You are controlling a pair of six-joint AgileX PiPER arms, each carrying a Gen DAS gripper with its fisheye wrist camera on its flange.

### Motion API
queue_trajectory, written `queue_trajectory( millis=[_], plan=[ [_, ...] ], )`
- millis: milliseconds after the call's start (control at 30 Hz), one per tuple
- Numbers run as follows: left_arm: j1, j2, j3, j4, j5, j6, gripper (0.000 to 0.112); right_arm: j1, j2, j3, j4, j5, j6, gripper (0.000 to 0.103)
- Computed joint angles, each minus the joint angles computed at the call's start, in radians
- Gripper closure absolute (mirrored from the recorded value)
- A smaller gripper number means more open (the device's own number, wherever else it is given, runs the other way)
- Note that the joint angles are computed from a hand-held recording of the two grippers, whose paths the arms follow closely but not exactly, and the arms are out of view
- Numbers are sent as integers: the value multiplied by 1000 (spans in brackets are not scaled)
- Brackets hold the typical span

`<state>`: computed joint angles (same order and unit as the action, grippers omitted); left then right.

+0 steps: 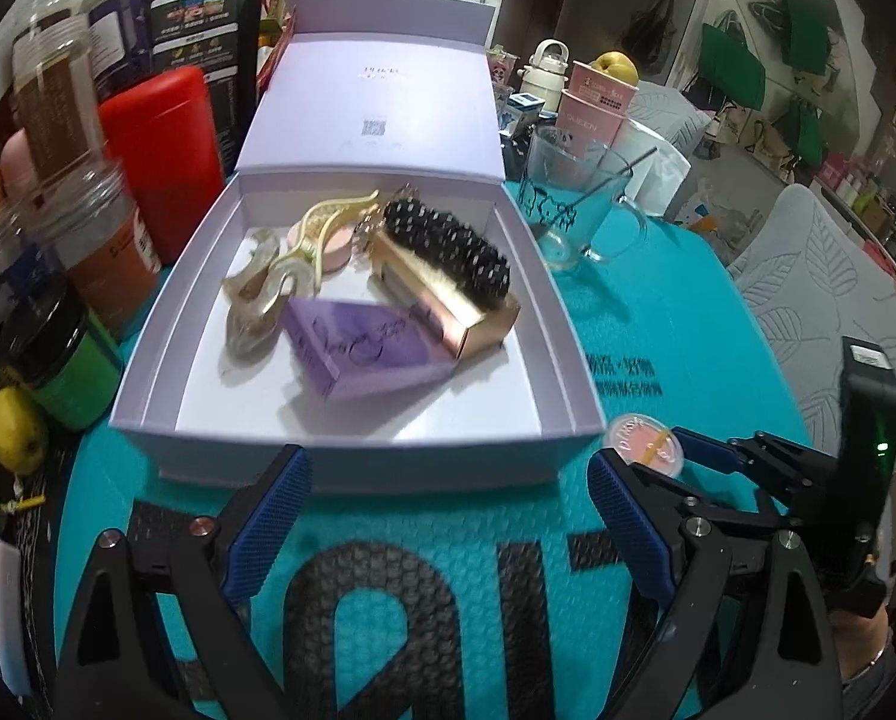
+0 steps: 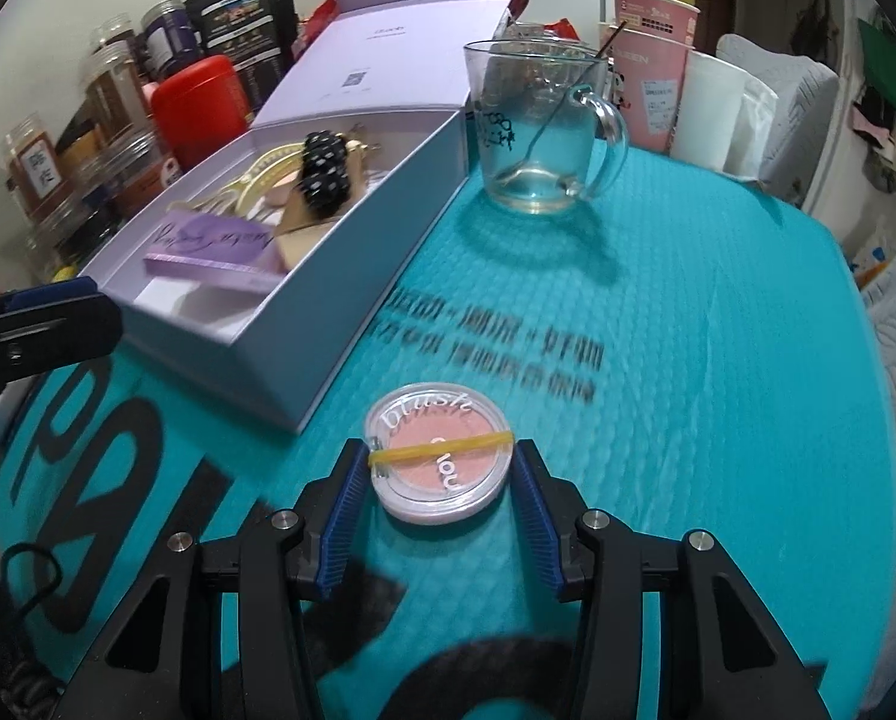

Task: Organize rigid objects
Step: 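Straddle the pink round compact with the right tool and close it, then lift the pink compact with the right tool and carry it toward the lavender box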

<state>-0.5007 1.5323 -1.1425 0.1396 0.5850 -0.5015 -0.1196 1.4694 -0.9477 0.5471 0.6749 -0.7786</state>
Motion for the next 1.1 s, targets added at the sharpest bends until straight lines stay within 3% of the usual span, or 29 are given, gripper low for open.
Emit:
queue_trajectory(
  millis=[333,467,667,767,833,933,1100],
  plan=[
    [-19,-87,199,0,-20,18,18,24,-174,146,27,41,-1,55],
    [10,-110,269,-131,-53,160,18,33,-203,178,52,65,0,55],
    [-2,-141,326,-162,-92,251,18,37,-208,179,104,127,-14,55],
    [-37,-152,342,-88,-109,190,37,53,-209,169,118,147,-18,55],
    [-52,-156,346,-51,-111,160,57,71,-218,166,115,143,-11,55],
    [-41,-165,357,-114,-130,235,74,82,-223,161,130,153,-20,55],
    [-46,-160,350,-151,-132,286,78,102,-217,164,161,158,-33,55]
  ],
)
